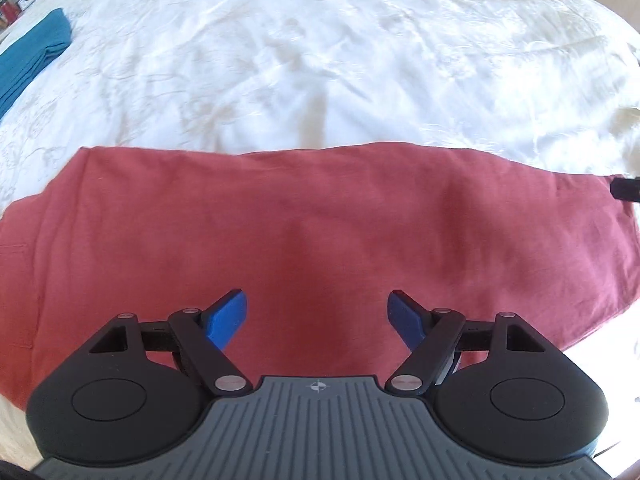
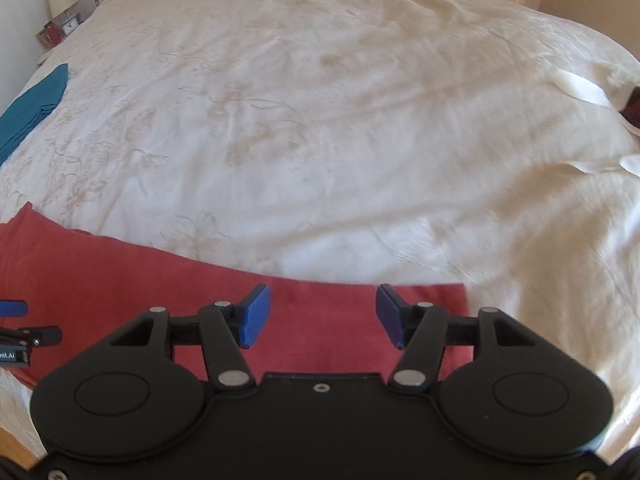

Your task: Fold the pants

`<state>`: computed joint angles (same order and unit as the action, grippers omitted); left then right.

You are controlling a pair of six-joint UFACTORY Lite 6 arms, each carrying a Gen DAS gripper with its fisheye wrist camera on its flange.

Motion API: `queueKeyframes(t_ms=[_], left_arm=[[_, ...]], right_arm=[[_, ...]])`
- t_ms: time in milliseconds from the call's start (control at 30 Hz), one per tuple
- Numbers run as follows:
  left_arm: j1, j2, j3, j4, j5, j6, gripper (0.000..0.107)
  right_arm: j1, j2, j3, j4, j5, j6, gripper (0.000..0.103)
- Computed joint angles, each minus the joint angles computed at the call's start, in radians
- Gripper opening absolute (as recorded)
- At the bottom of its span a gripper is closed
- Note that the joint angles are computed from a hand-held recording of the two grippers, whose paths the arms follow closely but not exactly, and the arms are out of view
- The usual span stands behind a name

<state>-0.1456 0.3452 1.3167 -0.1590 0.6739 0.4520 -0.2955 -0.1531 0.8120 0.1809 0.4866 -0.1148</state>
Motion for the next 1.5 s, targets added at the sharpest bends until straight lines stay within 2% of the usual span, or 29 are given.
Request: queueKeyframes(t_ms=[33,133,267,367,433,500,533,567,600,633,767,833,900,1033,1100,1200,1300,1400,1500], left_arm=[[-0.036,-0.011,-0.025,0.010,-0.024,-0.031,0.077],[-0.141,-0.025,-0.081,0.100,-0.106,-0.166,0.077],[-0.227,-0.017,-0.106,0.205,-0.156,-0.321,0.077],[-0.267,-0.014,-0.120,0.296,-0.169,-0.413,0.077],[-0.274,0.039,-0.091,0.344,-0.189,-0.449,0.077],[-0.285,0.050,-0.088,0.372,-0.188,-0.478,0.077],[-0.286,0.062,-0.079,0.381,-0.185,-0.488,0.077],[-0.288,0.068,-0.074,0.388,-0.180,-0.499,0.077],[-0.289,0.074,-0.068,0.390,-0.175,-0.507,0.077],[-0.291,0.083,-0.056,0.394,-0.168,-0.521,0.077],[-0.300,0.049,-0.059,0.491,-0.190,-0.664,0.077],[-0.306,0.069,-0.021,0.587,-0.181,-0.791,0.077],[-0.302,0.122,0.044,0.612,-0.168,-0.857,0.077],[-0.304,0.318,0.252,0.543,-0.086,-0.792,0.077],[-0.307,0.352,0.282,0.550,-0.080,-0.763,0.077],[-0.260,0.305,0.265,0.418,-0.096,-0.590,0.076],[-0.171,0.186,0.181,0.283,-0.110,-0.384,0.076],[-0.034,0.087,0.119,0.120,-0.083,-0.106,0.076],[0.124,0.062,0.135,0.019,-0.005,0.127,0.076]], right_arm=[[-0.067,-0.040,-0.042,0.049,0.009,-0.098,0.066],[-0.250,-0.087,-0.115,0.220,0.029,-0.388,0.079],[-0.447,-0.067,-0.184,0.422,0.031,-0.727,0.079],[-0.602,0.028,-0.187,0.629,0.126,-1.013,0.080],[-0.648,0.092,-0.172,0.702,0.189,-1.111,0.080],[-0.663,0.140,-0.154,0.735,0.236,-1.167,0.077],[-0.666,0.158,-0.147,0.746,0.255,-1.187,0.068],[-0.669,0.178,-0.135,0.750,0.278,-1.192,0.050],[-0.675,0.209,-0.119,0.751,0.302,-1.180,0.034],[-0.689,0.247,-0.096,0.746,0.343,-1.160,0.014],[-0.740,0.185,-0.111,0.743,0.408,-1.129,0.013],[-0.780,0.116,-0.112,0.727,0.469,-1.105,0.012],[-0.794,0.053,-0.108,0.715,0.515,-1.075,0.012],[-0.770,-0.090,-0.103,0.685,0.596,-0.973,0.012],[-0.714,-0.141,-0.093,0.678,0.601,-0.892,0.012],[-0.586,-0.249,-0.096,0.653,0.564,-0.721,0.012],[-0.430,-0.322,-0.081,0.621,0.523,-0.497,0.012],[-0.119,-0.352,-0.050,0.543,0.359,-0.188,0.012],[0.195,-0.270,0.031,0.446,0.176,0.092,0.012]])
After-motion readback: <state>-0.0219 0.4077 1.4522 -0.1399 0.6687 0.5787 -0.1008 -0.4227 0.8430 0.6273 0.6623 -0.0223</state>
